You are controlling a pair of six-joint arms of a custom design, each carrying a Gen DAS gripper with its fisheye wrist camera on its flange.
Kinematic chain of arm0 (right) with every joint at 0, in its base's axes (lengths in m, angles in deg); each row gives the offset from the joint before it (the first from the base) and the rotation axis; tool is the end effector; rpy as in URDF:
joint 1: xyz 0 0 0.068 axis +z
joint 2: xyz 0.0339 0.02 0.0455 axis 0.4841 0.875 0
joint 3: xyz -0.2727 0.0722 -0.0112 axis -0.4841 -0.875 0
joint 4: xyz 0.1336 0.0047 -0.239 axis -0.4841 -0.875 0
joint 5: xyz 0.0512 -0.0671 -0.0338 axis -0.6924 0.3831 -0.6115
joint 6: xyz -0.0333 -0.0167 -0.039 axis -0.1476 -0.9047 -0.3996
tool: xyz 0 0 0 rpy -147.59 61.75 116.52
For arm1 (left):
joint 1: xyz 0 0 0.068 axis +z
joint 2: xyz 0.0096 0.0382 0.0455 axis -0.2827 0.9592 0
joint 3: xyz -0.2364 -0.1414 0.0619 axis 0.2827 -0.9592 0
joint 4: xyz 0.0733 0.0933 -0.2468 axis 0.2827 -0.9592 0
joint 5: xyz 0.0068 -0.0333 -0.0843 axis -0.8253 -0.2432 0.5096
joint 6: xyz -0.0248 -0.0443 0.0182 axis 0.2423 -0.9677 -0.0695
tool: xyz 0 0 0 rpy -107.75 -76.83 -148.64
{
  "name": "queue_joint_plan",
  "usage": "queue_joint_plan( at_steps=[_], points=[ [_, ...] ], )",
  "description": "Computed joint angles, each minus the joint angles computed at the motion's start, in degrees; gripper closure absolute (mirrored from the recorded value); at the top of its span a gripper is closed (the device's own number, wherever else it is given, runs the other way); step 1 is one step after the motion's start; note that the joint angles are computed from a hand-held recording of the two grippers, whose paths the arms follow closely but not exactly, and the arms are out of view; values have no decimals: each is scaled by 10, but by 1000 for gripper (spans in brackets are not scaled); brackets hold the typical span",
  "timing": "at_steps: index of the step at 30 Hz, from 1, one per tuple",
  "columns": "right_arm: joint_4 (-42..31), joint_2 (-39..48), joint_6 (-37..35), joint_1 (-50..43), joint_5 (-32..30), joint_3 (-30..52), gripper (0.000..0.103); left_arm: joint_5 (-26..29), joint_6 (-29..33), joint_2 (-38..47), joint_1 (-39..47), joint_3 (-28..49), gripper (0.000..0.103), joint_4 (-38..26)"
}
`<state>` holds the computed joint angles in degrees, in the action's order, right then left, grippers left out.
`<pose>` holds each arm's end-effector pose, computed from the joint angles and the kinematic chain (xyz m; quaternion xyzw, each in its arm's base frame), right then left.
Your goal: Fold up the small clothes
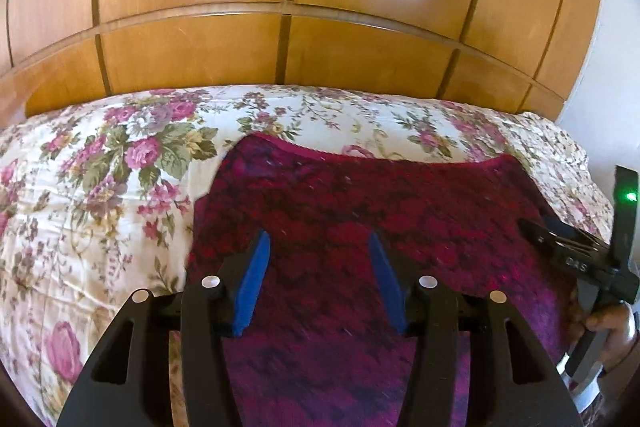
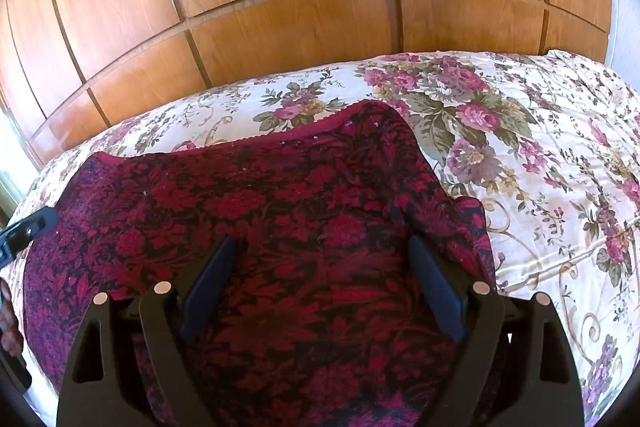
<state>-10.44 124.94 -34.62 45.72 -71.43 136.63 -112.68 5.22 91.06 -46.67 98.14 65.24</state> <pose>0.3776 0.1213 0.0487 -0.1908 0.9188 0.1370 0.3171 0.2531 -0.1287 0.0671 -0.1726 0.8956 -0.0237 0.4094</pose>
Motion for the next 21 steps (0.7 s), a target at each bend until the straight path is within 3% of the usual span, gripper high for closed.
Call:
queue_joint_plan(
  at_steps=[7,10,14,21],
  points=[
    [-82,-46,-24,-1,-14,5,6,-49,-11,-3,-54,8,52,-26],
    [-85,-85,-26,-13,-22,-20,3,-54,-12,-1,-64,9,52,-29],
    [-98,-121,-14,-60,-62,-43,3,-57,-19,4,-76,12,52,-31],
    [-185,-68,-2,-149,-163,-10,3,-62,-24,15,-90,13,52,-28]
  ],
)
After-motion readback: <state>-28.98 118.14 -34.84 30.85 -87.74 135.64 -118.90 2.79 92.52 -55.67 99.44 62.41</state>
